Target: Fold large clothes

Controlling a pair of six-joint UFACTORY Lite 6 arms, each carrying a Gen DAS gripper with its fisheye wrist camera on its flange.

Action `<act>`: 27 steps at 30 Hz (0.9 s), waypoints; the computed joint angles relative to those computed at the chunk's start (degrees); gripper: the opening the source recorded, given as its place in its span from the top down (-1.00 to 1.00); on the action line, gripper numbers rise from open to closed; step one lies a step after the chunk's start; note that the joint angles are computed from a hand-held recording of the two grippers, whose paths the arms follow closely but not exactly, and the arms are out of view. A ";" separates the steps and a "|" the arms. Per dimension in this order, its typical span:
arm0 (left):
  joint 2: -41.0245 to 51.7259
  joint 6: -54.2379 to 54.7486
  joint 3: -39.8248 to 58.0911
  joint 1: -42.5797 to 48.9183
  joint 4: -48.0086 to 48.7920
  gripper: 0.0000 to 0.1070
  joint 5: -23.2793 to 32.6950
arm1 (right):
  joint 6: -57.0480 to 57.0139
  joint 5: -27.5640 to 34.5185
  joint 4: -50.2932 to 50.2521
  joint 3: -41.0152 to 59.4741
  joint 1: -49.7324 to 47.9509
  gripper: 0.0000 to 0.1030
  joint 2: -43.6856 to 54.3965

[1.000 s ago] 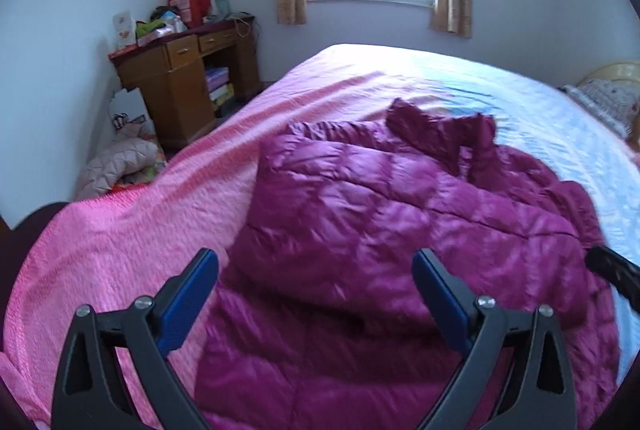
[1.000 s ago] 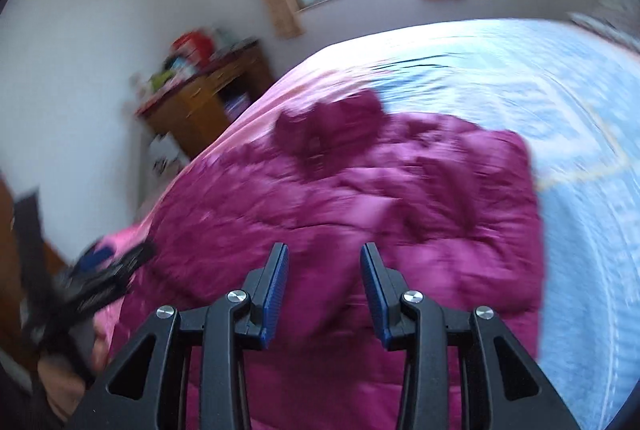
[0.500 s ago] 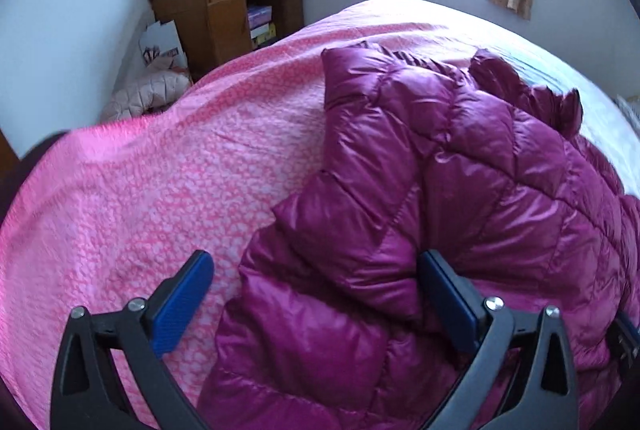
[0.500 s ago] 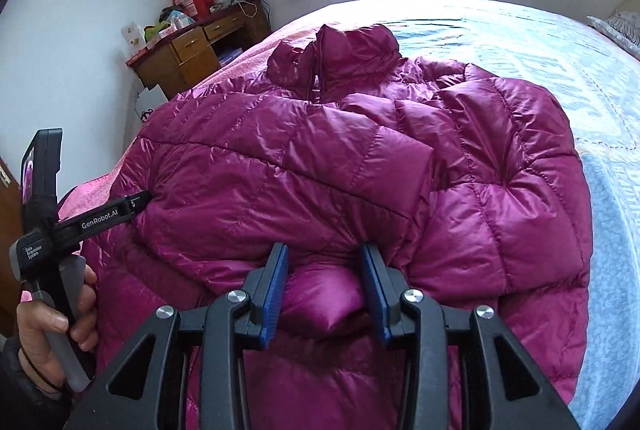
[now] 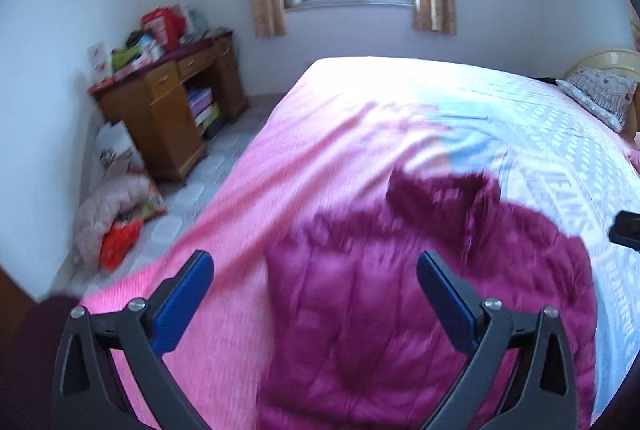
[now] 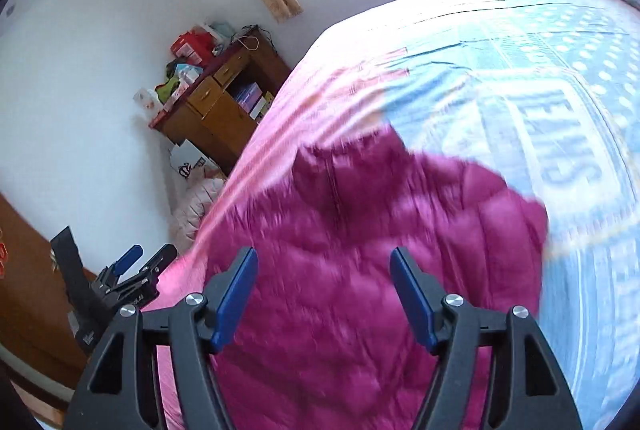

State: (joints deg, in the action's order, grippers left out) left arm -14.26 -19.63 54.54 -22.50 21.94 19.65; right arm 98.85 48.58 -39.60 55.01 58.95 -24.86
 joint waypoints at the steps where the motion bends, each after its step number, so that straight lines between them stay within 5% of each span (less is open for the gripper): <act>1: 4.07 2.66 4.63 -0.38 -1.57 -0.93 0.71 | -6.00 -2.39 2.80 3.37 -5.96 -0.35 3.81; 7: 30.08 12.28 31.63 -1.85 -14.00 -0.93 9.09 | -38.02 -12.66 26.64 16.98 -29.20 -0.34 23.28; 16: 61.61 4.77 67.61 -7.53 -8.36 -0.91 26.51 | -47.77 -15.22 31.38 29.21 -38.40 -0.31 47.24; 17: 65.11 4.41 72.17 -8.32 -7.77 -0.91 29.19 | -49.20 -15.41 32.32 29.39 -38.67 -0.20 48.05; 19: 69.68 4.21 78.45 -9.13 -8.04 -0.89 32.90 | -50.93 -14.17 31.96 29.77 -38.19 0.59 49.25; 27: 69.99 0.65 77.90 -12.01 -5.60 -0.87 34.32 | -45.62 -12.77 19.10 17.29 -32.39 0.72 34.31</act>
State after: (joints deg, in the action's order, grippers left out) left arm 55.72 -18.98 132.44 -34.51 16.34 53.97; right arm 53.24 35.81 -20.50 72.30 26.56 9.44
